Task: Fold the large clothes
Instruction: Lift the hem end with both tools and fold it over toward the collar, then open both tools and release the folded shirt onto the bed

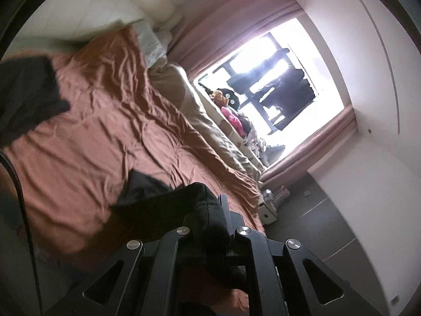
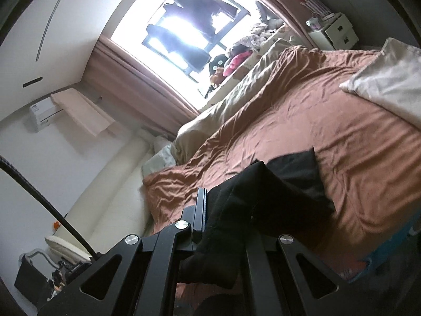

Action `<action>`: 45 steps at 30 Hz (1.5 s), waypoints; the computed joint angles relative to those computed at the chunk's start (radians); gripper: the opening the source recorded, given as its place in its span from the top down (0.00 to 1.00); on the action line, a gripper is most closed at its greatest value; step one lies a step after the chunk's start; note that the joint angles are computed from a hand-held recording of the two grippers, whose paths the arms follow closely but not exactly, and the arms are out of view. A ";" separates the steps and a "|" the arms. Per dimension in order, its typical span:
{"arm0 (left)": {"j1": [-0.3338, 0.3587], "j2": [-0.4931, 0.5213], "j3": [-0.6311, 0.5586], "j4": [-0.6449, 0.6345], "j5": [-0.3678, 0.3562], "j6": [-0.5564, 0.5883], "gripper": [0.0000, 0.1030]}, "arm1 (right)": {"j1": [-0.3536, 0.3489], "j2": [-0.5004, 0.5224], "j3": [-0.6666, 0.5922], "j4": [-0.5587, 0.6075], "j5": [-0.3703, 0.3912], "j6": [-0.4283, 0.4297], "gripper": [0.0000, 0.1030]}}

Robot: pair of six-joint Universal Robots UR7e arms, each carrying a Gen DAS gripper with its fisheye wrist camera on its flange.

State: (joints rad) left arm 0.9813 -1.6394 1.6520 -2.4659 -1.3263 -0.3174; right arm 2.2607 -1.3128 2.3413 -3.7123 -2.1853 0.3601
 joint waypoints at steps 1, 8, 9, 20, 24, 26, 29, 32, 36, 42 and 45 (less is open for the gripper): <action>0.001 0.026 -0.021 -0.003 0.003 0.013 0.93 | -0.018 0.004 -0.019 0.015 0.011 -0.010 0.99; 0.034 0.240 -0.221 0.028 0.010 0.104 0.93 | -0.130 0.047 -0.144 0.107 0.086 -0.086 0.98; 0.040 0.269 -0.251 0.037 0.011 0.118 0.93 | -0.146 0.060 -0.166 0.116 0.098 -0.106 0.98; 0.117 0.541 -0.503 0.123 0.032 0.201 0.93 | -0.264 0.190 -0.391 0.303 0.128 -0.157 0.98; 0.148 0.621 -0.574 0.163 0.045 0.201 0.93 | -0.301 0.233 -0.455 0.381 0.136 -0.140 0.97; 0.166 0.658 -0.597 0.180 0.057 0.202 0.93 | -0.311 0.252 -0.480 0.416 0.127 -0.127 0.95; 0.189 0.703 -0.630 0.212 0.069 0.193 0.92 | -0.325 0.283 -0.513 0.456 0.101 -0.108 0.75; 0.211 0.748 -0.670 0.252 0.085 0.167 0.88 | -0.335 0.302 -0.537 0.457 0.081 -0.094 0.26; 0.227 0.798 -0.737 0.305 0.093 0.172 0.44 | -0.331 0.305 -0.553 0.474 0.058 -0.085 0.25; 0.219 0.778 -0.712 0.253 0.142 0.263 0.20 | -0.313 0.299 -0.577 0.571 -0.015 -0.083 0.25; 0.225 0.781 -0.722 0.308 0.181 0.286 0.20 | -0.308 0.292 -0.590 0.644 -0.046 -0.083 0.25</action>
State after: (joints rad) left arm 1.2060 -0.8584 0.9298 -2.1575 -1.1454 -0.0315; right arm 1.9525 -1.0208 1.7517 -3.0682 -2.2313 0.2770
